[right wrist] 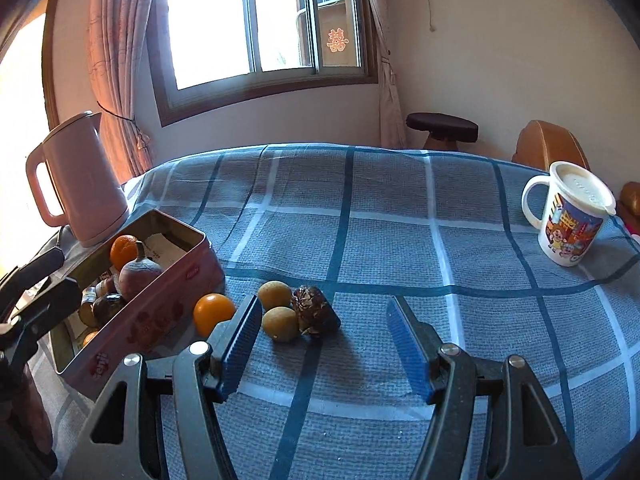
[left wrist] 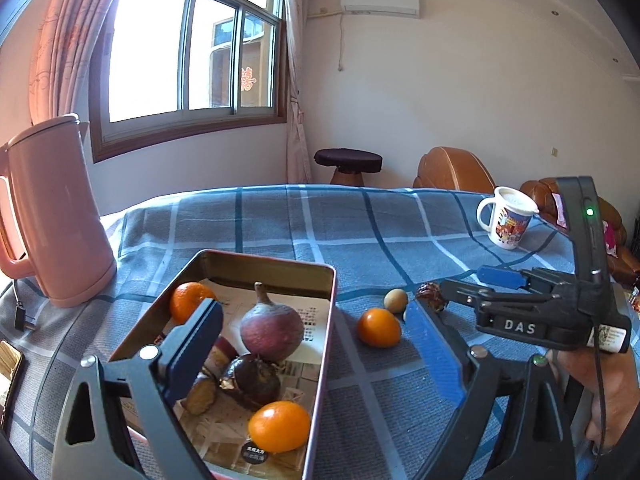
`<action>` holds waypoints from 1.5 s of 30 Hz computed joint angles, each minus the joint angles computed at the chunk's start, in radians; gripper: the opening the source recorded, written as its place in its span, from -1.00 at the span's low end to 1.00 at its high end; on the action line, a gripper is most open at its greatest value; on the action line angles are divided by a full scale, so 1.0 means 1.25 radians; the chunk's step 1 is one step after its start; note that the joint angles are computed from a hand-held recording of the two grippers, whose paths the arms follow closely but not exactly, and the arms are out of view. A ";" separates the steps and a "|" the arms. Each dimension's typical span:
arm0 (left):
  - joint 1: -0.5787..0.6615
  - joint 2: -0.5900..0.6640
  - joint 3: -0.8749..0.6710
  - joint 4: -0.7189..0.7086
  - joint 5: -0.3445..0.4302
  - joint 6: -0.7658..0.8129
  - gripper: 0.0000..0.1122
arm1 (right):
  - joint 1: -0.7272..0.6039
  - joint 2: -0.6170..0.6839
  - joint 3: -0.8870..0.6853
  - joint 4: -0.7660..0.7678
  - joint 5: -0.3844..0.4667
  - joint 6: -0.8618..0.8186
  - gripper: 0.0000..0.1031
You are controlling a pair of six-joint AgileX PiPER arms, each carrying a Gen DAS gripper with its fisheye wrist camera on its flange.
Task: Organize fruits
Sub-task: 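Move both open tools back to the remaining fruit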
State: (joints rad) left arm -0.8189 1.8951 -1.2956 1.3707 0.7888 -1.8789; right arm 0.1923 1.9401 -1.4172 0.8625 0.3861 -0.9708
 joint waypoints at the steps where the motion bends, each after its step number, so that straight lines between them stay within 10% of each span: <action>1: 0.000 0.010 -0.015 -0.008 0.002 0.016 0.70 | 0.004 0.017 -0.023 -0.034 0.008 0.039 0.28; 10: 0.006 0.055 -0.075 -0.051 -0.009 0.089 0.70 | -0.002 0.105 -0.145 -0.127 0.096 0.166 -0.05; 20: 0.016 0.012 -0.004 0.011 0.038 -0.040 0.70 | 0.066 -0.010 0.043 -0.011 -0.054 -0.145 -0.25; 34: 0.027 0.007 0.020 0.032 0.002 -0.080 0.70 | 0.093 0.076 -0.088 -0.416 0.035 0.246 -0.30; 45: 0.006 0.041 -0.040 -0.011 -0.015 0.035 0.70 | 0.067 0.081 -0.098 -0.323 0.052 0.182 -0.47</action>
